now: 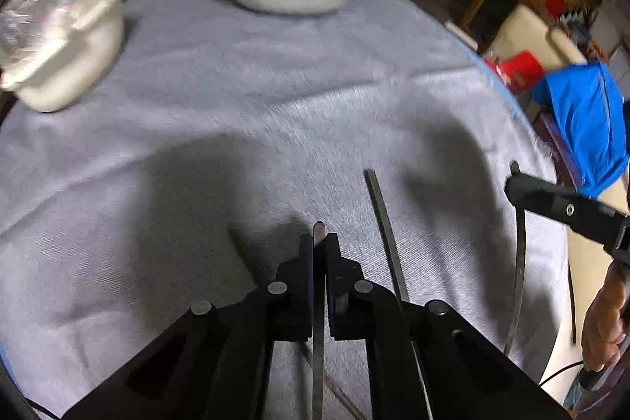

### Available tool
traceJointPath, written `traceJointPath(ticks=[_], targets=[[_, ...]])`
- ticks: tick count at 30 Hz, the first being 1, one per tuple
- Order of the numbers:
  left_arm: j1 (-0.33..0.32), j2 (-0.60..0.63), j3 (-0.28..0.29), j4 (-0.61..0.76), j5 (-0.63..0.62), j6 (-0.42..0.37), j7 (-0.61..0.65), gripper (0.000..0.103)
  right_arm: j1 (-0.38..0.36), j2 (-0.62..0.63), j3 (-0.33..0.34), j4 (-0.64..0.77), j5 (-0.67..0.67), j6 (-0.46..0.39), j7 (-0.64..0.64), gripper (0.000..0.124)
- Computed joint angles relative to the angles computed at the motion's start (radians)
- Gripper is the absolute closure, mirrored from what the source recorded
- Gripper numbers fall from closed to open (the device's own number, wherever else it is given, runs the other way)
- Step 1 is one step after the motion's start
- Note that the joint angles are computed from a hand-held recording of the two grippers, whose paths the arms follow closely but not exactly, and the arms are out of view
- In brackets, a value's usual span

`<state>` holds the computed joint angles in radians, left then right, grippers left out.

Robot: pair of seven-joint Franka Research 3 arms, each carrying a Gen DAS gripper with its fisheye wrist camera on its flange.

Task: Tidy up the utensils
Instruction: 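Close the left gripper on a dark chopstick while the right gripper grasps another, then lift both chopsticks and carry them down into the metal holder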

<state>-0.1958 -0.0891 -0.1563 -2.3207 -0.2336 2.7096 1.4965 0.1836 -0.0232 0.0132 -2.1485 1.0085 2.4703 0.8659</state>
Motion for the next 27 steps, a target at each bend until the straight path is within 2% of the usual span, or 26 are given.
traceJointPath(ticks=[5,10,14,22,27], targets=[[0.007,-0.157,0.022,-0.109,0.04,0.085,-0.08,0.098,0.009,-0.103,-0.009,-0.081,0.049,0.036,-0.05,0.117],[0.05,-0.335,0.025,-0.221,0.164,0.128,-0.252,0.098,0.037,-0.234,-0.035,-0.184,0.112,0.084,-0.102,0.117],[0.097,-0.483,0.011,-0.314,0.253,0.151,-0.378,0.098,0.069,-0.356,-0.047,-0.28,0.142,0.159,-0.132,0.117],[0.117,-0.783,-0.031,-0.476,0.357,0.129,-0.584,0.098,0.15,-0.571,-0.059,-0.443,0.159,0.325,-0.158,0.117],[0.118,-0.959,-0.087,-0.538,0.418,0.077,-0.711,0.098,0.204,-0.685,-0.057,-0.525,0.109,0.417,-0.14,0.117]])
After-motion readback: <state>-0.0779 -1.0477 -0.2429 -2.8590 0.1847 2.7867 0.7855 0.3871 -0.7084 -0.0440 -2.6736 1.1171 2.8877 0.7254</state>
